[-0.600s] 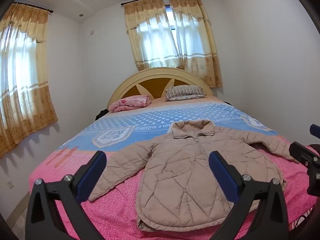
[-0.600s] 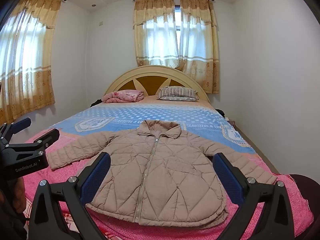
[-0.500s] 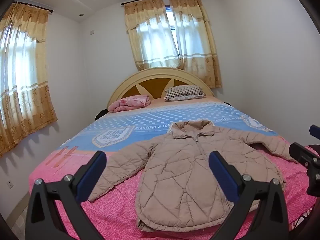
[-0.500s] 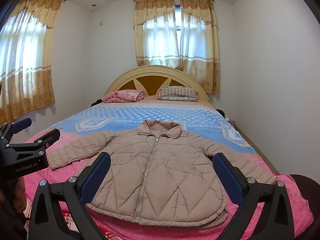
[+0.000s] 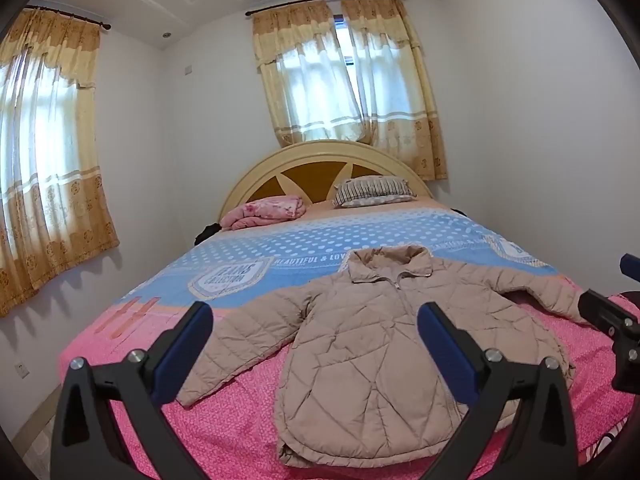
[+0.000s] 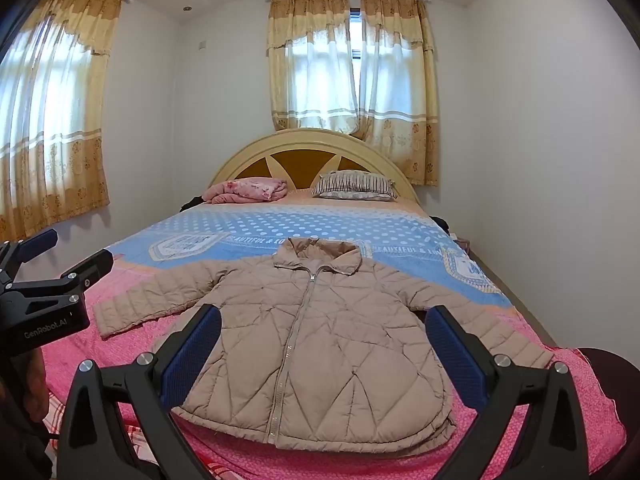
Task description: Fold large clothes
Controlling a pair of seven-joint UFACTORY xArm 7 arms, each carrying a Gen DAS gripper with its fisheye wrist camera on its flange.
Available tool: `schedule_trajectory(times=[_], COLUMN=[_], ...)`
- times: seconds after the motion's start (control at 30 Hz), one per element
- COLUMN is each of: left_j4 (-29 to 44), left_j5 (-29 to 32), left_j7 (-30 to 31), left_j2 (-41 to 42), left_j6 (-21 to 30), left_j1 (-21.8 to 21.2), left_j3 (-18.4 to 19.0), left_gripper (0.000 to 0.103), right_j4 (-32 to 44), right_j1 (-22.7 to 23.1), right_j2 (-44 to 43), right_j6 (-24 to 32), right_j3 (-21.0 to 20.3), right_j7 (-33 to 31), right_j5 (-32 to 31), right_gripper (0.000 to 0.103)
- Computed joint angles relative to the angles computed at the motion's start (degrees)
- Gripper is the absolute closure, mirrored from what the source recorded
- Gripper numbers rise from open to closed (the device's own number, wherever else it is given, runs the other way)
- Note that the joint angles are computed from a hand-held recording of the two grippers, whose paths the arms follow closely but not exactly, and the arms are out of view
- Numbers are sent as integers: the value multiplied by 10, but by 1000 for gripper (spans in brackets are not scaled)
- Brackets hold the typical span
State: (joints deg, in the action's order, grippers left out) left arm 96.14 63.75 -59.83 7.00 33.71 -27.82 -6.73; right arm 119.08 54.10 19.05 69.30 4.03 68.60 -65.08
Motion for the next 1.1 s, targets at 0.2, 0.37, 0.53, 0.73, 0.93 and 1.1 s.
schedule_trajectory(times=[0.2,0.37,0.53,0.73,0.93,1.1], left_j4=[-2,-5,-6,-1,2,3], left_j5=[-5,-2,-2,-2,-5,-4], left_j7=[2,-2,-1,1,5,4], left_j2=[-3,-5,-5,-3,-3,-2], left_j6=[-1,-5,-6,-2,0,2], left_j1=[3,7,9,8,9,7], left_j3=[2,2,0,0,0,1], left_gripper=[0,0,0,0,0,0], right_j4=[-21,-9,-7,-5,-3,-2], right_j1=[-5,0,2,1,-1,0], right_j2=[-12,-2,0,0,0,0], right_j6=[-3,5,8,8,8,8], right_j3=[3,5,4,3,4,3], right_j7=[10,9,9,5,3,1], right_j5=[-1,1,2,6,7,9], right_gripper=[1,1,1,1,1,1])
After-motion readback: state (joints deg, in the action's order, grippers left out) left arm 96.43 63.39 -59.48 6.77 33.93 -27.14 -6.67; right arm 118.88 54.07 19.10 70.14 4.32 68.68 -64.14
